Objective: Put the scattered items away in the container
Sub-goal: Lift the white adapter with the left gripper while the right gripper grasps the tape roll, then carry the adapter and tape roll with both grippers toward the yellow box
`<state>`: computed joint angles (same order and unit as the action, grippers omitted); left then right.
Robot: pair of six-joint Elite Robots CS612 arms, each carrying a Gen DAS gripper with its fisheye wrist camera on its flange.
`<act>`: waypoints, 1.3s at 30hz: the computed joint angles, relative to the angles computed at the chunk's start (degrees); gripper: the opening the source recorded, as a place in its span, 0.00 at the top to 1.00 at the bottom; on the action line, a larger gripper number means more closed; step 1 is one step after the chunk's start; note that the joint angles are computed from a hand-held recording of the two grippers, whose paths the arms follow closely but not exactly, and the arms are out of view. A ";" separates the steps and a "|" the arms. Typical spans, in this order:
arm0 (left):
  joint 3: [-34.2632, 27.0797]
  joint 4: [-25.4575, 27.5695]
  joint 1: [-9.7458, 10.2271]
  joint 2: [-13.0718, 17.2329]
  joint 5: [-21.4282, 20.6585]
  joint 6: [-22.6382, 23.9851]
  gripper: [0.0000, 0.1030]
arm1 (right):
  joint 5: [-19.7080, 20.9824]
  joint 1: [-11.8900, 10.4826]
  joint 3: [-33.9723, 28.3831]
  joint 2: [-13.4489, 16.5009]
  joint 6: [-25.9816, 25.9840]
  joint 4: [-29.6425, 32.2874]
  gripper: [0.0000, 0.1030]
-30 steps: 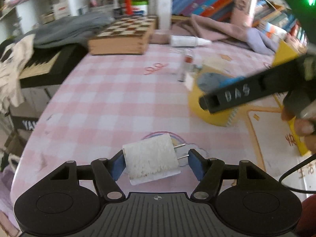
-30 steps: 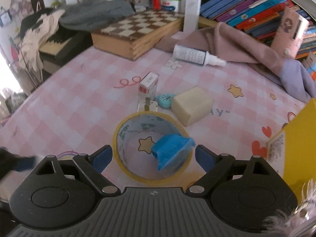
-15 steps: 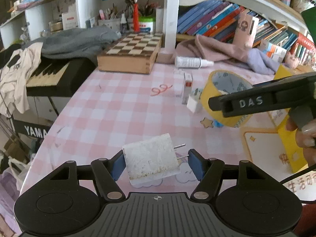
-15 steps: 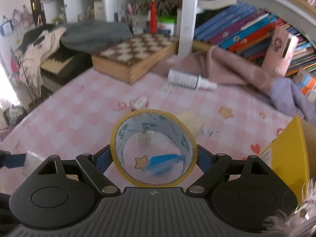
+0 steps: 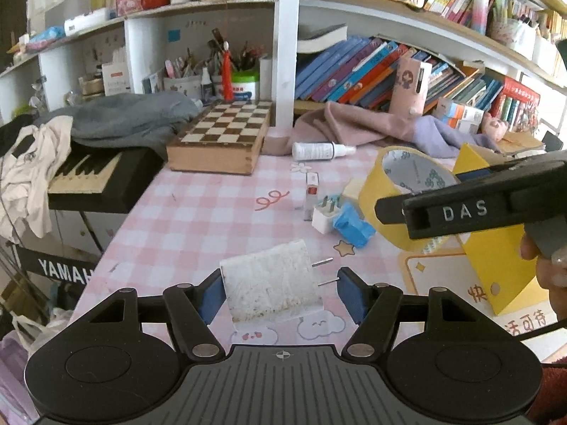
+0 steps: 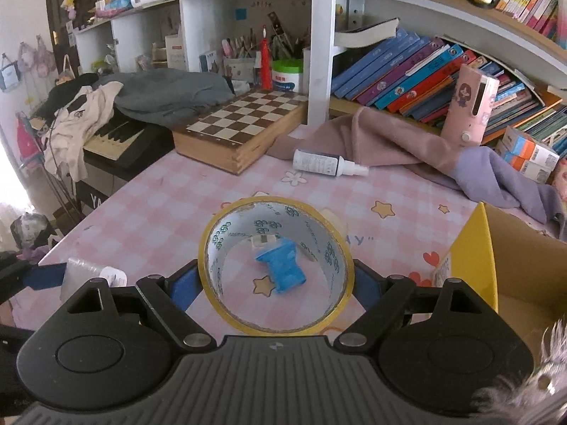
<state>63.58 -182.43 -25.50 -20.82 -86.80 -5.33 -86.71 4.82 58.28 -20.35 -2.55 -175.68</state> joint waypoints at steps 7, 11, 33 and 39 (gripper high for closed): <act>4.73 -2.91 0.21 -2.38 -0.26 -0.38 0.34 | -1.22 0.64 5.66 -2.56 1.32 -4.55 0.17; 7.27 -5.26 0.21 -3.61 -0.74 0.59 0.34 | -1.68 0.88 8.84 -4.03 2.58 -6.90 0.17; 20.19 -12.90 0.04 -8.77 -6.50 3.86 0.34 | -7.24 3.06 25.88 -10.90 8.22 -15.94 0.17; 23.92 -14.67 -0.02 -10.25 -7.20 4.12 0.34 | -8.54 3.75 29.83 -12.27 10.61 -17.79 0.17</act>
<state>87.50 -197.10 -25.51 -31.07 -93.99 -1.21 -95.25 8.57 88.11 -32.63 8.06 -193.47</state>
